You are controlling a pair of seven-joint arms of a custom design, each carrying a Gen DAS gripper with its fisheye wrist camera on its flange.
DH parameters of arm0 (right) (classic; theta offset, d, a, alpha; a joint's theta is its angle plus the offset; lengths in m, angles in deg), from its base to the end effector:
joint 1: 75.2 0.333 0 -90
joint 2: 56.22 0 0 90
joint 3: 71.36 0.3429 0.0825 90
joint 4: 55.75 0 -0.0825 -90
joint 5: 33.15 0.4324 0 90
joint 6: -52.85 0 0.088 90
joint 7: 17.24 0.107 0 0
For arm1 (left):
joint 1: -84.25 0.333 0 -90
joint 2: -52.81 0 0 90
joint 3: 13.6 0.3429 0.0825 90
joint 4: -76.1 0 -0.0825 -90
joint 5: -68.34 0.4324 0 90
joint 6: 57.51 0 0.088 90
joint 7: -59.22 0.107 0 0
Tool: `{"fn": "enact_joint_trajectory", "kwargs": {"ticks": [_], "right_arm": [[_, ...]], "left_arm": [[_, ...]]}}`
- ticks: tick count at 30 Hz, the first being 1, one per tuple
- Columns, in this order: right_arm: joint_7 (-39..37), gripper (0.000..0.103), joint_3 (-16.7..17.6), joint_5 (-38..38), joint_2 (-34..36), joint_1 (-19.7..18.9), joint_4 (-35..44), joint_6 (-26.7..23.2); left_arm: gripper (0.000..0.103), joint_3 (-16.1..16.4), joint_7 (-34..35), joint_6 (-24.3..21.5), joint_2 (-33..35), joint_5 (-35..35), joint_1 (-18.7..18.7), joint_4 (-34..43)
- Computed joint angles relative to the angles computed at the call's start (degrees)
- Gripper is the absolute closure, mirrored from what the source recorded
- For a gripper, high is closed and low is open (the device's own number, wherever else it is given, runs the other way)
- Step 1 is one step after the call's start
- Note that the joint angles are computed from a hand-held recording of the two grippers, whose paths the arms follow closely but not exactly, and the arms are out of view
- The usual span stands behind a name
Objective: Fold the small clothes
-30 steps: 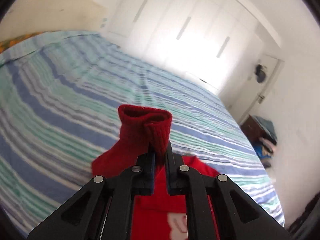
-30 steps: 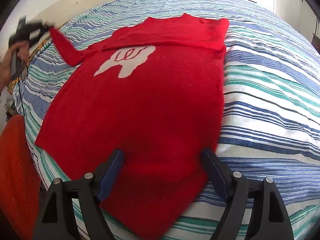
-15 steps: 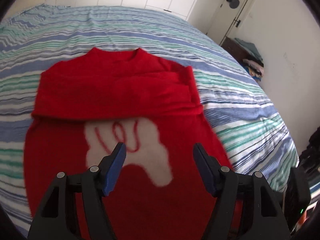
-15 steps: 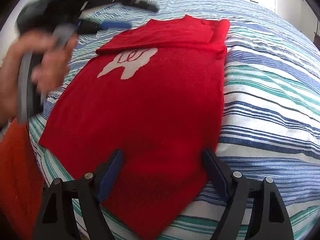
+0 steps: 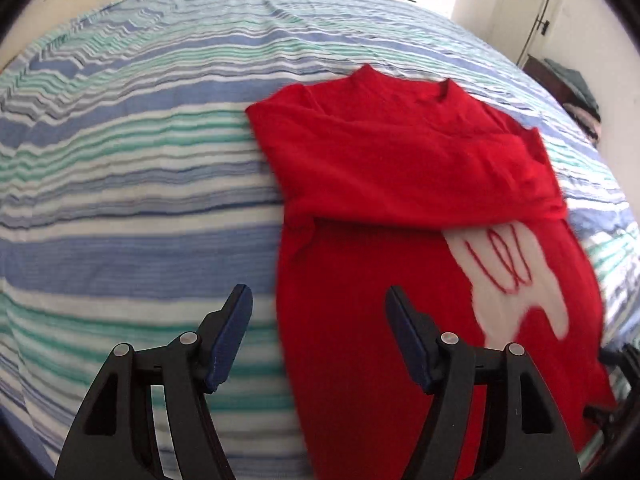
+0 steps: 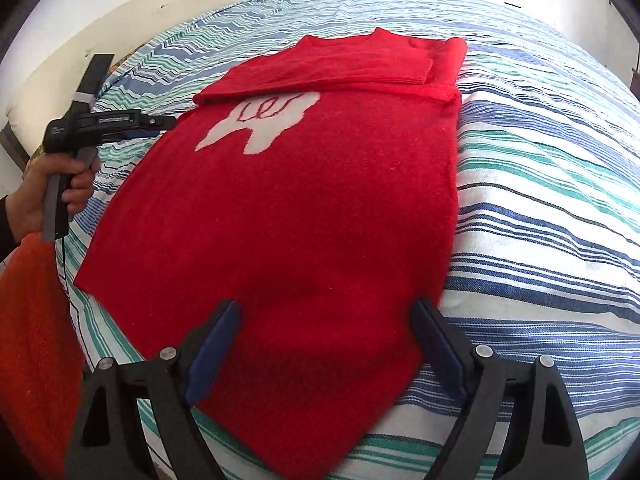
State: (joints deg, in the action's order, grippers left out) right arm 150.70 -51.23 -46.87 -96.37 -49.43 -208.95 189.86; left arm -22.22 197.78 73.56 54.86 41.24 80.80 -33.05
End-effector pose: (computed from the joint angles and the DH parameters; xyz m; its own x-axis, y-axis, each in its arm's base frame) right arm 0.2802 0.2883 0.4776 -0.3717 -0.9030 -0.2155 -0.7643 0.4294 -0.4811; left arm 0.6314 -0.1445 0.5252 -0.7337 -0.6747 0.0808 -0.6149 0.6085 -0.5016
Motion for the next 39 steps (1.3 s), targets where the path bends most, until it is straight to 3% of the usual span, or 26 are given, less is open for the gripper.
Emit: {"fn": "enact_joint_trajectory", "kwargs": {"ticks": [2, 3, 4, 5, 7, 8, 9, 12, 15, 17, 19, 21, 24, 33, 39], "right_arm": [[-0.1, 0.016, 0.0, -0.1, 0.2, 0.0, 0.2, -0.2], [-0.1, 0.016, 0.0, -0.1, 0.2, -0.1, 0.2, -0.3], [0.0, 0.016, 0.0, -0.2, 0.3, -0.1, 0.2, -0.3], [-0.1, 0.016, 0.0, -0.1, 0.3, 0.0, 0.3, -0.3], [-0.3, 0.016, -0.2, -0.1, 0.3, 0.1, 0.2, -0.2], [-0.3, 0.016, -0.3, -0.1, 0.2, 0.1, 0.2, -0.3], [-0.4, 0.016, -0.2, -0.1, 0.2, 0.0, 0.1, -0.3], [-0.4, 0.015, -0.2, -0.2, -0.1, 0.0, -0.3, 0.3], [-0.7, 0.014, -0.3, -0.3, -0.1, 0.0, -0.5, 0.4], [-0.8, 0.012, -0.2, -0.4, 0.0, -0.1, -0.4, 0.5], [-0.8, 0.011, 0.0, -0.6, 0.2, -0.2, -0.4, 0.7], [-1.1, 0.01, 0.1, -0.8, 0.7, -0.3, 0.0, 0.5], [-1.5, 0.009, -0.1, -0.8, 1.0, -0.1, 0.3, 0.1], [0.4, 0.009, 0.7, -1.2, 1.4, -0.3, 1.4, -1.9], [0.7, 0.009, 0.7, -2.0, 1.5, -0.1, 1.3, -1.9]], "left_arm": [[0.035, -0.6, -3.7, 3.8, 2.0, 2.3, -0.9, 1.2], [0.072, -0.7, -6.2, 6.2, 2.9, 4.4, -1.3, 1.3], [0.096, -0.6, -9.9, 8.1, 4.1, 7.4, -1.6, 1.7], [0.101, 0.5, -14.9, 9.2, 5.3, 9.8, -2.2, 2.4], [0.103, 0.1, -18.2, 9.1, 6.1, 7.1, 0.0, 2.8], [0.103, 0.8, -21.8, 12.2, 5.9, 10.0, 0.0, 1.4], [0.103, 0.6, -22.0, 12.4, 6.0, 9.1, 0.8, 1.1], [0.103, -0.1, -20.5, 5.7, 7.8, 0.4, 4.4, 4.1], [0.097, 0.0, -20.9, 0.8, 7.4, -2.6, 6.0, 5.1], [0.076, 0.2, -18.5, -0.7, 5.1, -4.4, 6.8, 3.5], [0.035, 0.7, -16.3, 0.5, 2.1, -5.4, 6.8, 0.8], [0.027, 1.6, -12.2, 3.6, -2.7, -7.5, 6.6, -4.4], [0.026, 3.1, -9.7, 4.3, -7.6, -8.6, 5.6, -9.1], [0.026, 7.6, -3.8, -1.4, -17.1, -8.9, 2.8, -16.1], [0.026, 8.1, -2.7, -0.9, -19.1, -8.1, 1.6, -18.2]]}}
